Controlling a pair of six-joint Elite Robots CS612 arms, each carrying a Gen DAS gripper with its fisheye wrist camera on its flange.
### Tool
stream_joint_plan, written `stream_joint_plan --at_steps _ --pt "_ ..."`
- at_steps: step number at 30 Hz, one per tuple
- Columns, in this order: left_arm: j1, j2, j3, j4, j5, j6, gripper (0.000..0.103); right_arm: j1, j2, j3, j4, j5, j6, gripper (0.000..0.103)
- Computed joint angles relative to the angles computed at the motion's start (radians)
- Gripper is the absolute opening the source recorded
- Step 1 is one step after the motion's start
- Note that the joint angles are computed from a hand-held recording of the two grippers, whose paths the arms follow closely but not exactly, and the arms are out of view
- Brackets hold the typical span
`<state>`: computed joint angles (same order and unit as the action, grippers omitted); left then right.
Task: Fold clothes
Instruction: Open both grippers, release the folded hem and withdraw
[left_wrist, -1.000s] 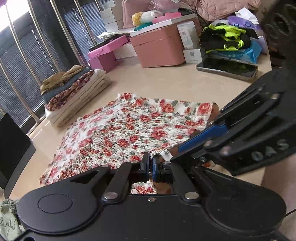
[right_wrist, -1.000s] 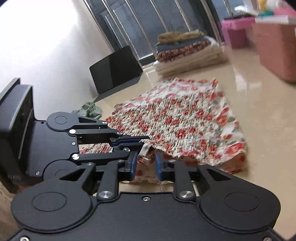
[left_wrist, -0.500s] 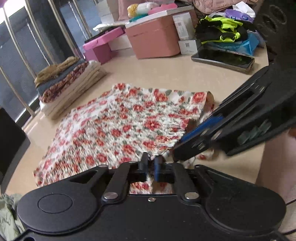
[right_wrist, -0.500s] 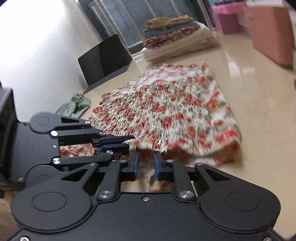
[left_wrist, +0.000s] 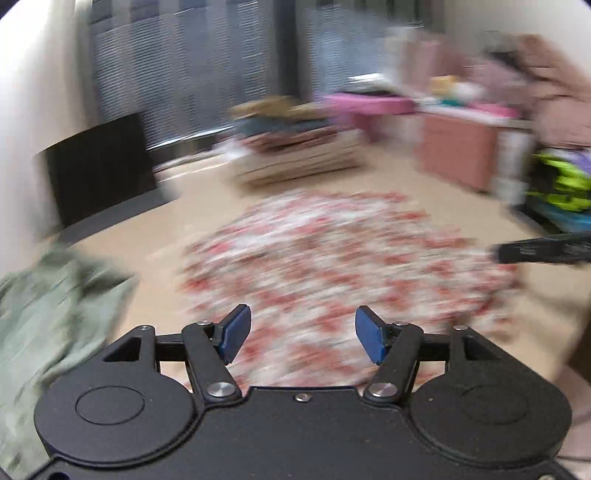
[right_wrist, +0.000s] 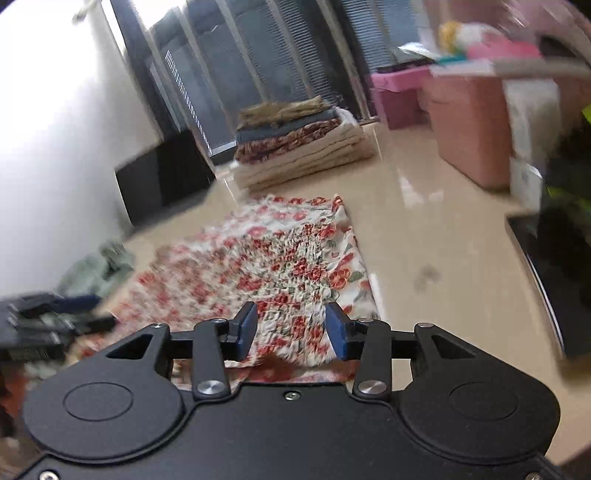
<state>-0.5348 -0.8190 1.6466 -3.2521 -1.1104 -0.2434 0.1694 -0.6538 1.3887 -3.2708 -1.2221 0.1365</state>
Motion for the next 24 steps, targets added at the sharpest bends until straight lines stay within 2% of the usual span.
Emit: stream_joint_plan --at_steps 2,4,5,8,10,12,14,19,24 --pt "0.005 -0.002 0.006 0.039 0.022 -0.034 0.053 0.021 0.01 -0.026 0.023 -0.069 -0.073 0.044" --pt "0.01 -0.005 0.013 0.067 0.002 -0.043 0.037 0.041 0.024 -0.051 0.04 -0.136 -0.143 0.044" --pt "0.011 -0.005 0.016 0.083 -0.009 -0.039 0.034 0.047 0.026 -0.059 0.068 -0.158 -0.165 0.043" --pt "0.007 -0.005 0.034 0.066 -0.002 -0.026 0.032 0.058 0.026 -0.063 0.126 -0.21 -0.198 0.041" --pt "0.009 -0.01 0.04 0.065 -0.011 -0.05 0.033 0.059 0.021 -0.058 0.136 -0.239 -0.192 0.041" --pt "0.013 -0.012 0.046 0.056 -0.027 -0.078 0.034 0.052 0.012 -0.051 0.162 -0.228 -0.177 0.041" --pt "0.018 -0.011 0.054 0.038 -0.034 -0.09 0.035 0.047 0.006 -0.04 0.166 -0.218 -0.205 0.041" --pt "0.02 -0.004 0.065 -0.004 -0.029 -0.108 0.036 0.035 -0.003 0.003 0.106 -0.187 -0.218 0.043" --pt "0.013 -0.001 0.08 -0.043 -0.001 -0.131 0.041 0.033 -0.015 0.023 0.077 -0.191 -0.215 0.044"
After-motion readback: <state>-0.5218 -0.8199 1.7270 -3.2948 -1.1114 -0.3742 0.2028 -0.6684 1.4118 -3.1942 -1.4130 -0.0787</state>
